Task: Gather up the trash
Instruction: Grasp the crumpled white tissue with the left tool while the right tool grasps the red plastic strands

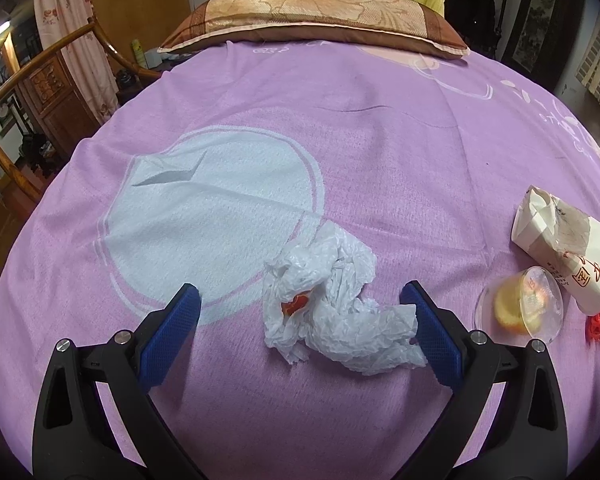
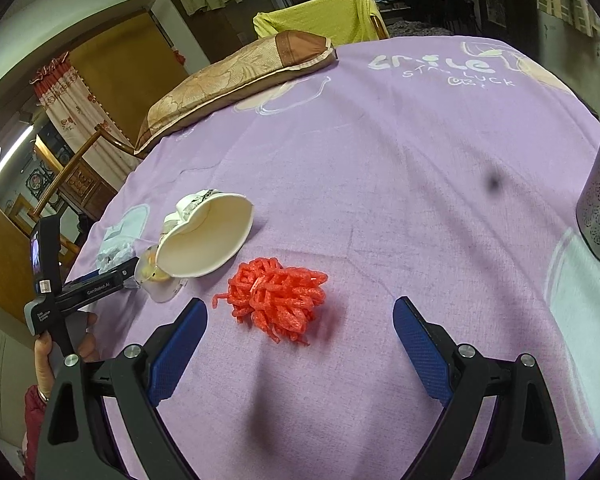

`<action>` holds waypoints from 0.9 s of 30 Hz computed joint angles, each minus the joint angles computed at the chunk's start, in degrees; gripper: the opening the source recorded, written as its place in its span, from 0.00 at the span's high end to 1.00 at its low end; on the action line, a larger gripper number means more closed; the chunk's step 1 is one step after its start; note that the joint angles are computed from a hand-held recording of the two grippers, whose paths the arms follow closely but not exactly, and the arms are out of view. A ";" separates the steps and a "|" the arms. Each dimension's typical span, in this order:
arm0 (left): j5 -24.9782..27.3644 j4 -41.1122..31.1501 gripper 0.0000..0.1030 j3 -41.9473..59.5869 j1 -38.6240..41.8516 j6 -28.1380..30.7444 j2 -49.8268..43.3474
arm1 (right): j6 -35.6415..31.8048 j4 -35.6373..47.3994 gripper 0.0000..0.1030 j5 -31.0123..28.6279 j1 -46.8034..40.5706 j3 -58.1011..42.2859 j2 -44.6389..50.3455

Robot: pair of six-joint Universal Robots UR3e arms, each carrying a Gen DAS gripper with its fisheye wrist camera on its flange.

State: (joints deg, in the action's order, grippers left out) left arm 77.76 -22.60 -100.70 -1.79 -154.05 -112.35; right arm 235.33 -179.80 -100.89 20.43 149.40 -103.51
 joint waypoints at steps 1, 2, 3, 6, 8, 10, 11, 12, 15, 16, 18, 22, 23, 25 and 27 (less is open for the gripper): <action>0.00 0.00 0.06 0.07 0.00 -0.02 -0.04 | 0.07 -0.06 0.10 -0.25 0.24 -0.11 0.12; -0.20 -0.04 0.07 -0.02 0.08 0.02 0.05 | 0.01 -0.04 0.10 -0.38 0.33 -0.19 0.11; -0.55 0.00 0.09 -0.38 0.33 0.35 0.34 | 0.05 -0.10 0.10 -0.66 0.54 -0.31 0.25; -2.56 1.20 0.32 -2.46 0.84 2.28 1.91 | 0.13 -0.31 0.10 -0.74 0.41 0.04 -0.11; -4.03 1.04 0.47 -3.51 1.10 3.93 2.97 | 0.22 -0.69 0.10 -0.58 0.18 0.30 -0.14; -6.12 -0.10 0.57 -4.18 1.81 5.07 4.16 | 0.17 -1.40 0.10 -0.60 0.17 0.55 -0.03; -7.93 -1.30 0.60 -4.27 2.62 5.40 4.83 | 0.09 -1.59 0.10 -0.73 0.23 0.59 -0.12; -9.36 -1.88 0.61 -4.45 3.31 5.44 5.35 | 0.17 -2.22 0.10 -1.39 0.76 0.50 0.23; -14.10 -3.01 0.61 -5.04 5.68 5.36 7.23 | -0.08 -3.11 0.10 -3.39 2.45 -0.42 1.27; -15.48 -3.64 0.61 -5.09 6.35 5.40 7.74 | -0.22 -3.21 0.10 -3.70 2.67 -0.62 1.46; -16.88 -4.99 0.61 -4.82 7.03 5.57 8.12 | -0.42 -3.06 0.10 -4.35 3.04 -1.16 2.04; -16.65 -5.54 0.61 -4.62 6.69 5.66 8.02 | -0.74 -3.07 0.10 -4.37 2.83 -1.49 2.63; -16.50 -5.23 0.61 -4.73 6.51 5.70 8.04 | -0.86 -3.32 0.10 -4.33 2.76 -1.61 2.99; -16.29 -4.57 0.61 -5.15 6.27 5.76 8.17 | -1.21 -3.33 0.10 -4.57 2.96 -2.48 4.16; -16.04 -4.11 0.61 -5.49 6.13 5.80 8.21 | -1.68 -2.84 0.10 -5.01 3.43 -3.84 5.69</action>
State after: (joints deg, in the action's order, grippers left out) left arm 61.73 -26.71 -106.19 4.34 -148.25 -104.14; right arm 233.65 -182.64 -105.91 23.86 145.57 -97.82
